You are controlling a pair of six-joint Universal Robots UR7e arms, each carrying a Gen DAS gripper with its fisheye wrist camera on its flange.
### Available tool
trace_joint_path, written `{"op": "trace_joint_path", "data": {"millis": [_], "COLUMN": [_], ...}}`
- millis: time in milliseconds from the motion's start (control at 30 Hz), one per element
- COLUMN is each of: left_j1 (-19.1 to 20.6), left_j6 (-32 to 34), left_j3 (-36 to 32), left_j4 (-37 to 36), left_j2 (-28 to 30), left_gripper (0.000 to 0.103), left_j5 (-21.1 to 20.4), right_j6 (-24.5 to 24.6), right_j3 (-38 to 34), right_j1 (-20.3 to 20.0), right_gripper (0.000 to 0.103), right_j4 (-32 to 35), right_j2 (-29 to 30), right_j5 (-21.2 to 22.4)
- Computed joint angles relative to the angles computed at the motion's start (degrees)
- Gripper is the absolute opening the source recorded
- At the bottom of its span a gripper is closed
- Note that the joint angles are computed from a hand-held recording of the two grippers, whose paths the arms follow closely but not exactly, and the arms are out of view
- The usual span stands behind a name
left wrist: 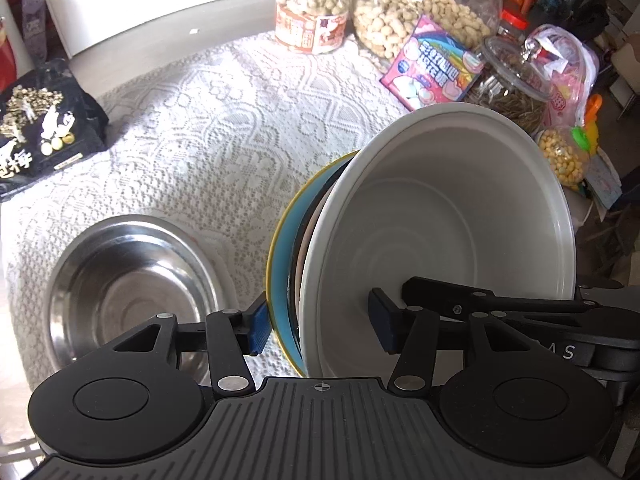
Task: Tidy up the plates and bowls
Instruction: 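Carry the bowl stack over the steel basin with both tools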
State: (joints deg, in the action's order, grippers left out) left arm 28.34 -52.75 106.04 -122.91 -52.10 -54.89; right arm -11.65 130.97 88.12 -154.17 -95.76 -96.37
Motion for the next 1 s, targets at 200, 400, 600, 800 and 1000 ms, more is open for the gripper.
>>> {"op": "trace_joint_path", "data": {"millis": [200,400,600,800,1000], "left_j1": [-2.5,-2.56,1.77,4.29,3.5], "left_j6": [-5.93,-14.96,-16.31,-11.59,-10.55], "left_j3": [6.22,11.17,15.48,17.34,19.27], "left_j4": [3.4,11.12,11.27,8.7,6.55], "left_j2": [-9.83,-18.38,-22.53,-21.97,-21.98], "left_gripper": [0.056,0.055,0.055,0.049,0.043], "left_j5": [3.68,6.33,4.75,5.37,8.74], "right_j6": [1.34,2.38,5.53,5.93,5.57], "right_j3": [-2.28,-6.92,-10.71,-11.33,-11.98], "right_j1": [8.68,13.69,13.63,13.21,14.38], "right_gripper": [0.048,0.048,0.048,0.051,0.054], "right_j4": [-1.71,-0.16,3.51,2.72,0.34], "right_j2": [5.23,15.46,23.98,27.5,29.49], "right_j5": [-2.38,-1.39,-1.55,-4.84,-8.23]}}
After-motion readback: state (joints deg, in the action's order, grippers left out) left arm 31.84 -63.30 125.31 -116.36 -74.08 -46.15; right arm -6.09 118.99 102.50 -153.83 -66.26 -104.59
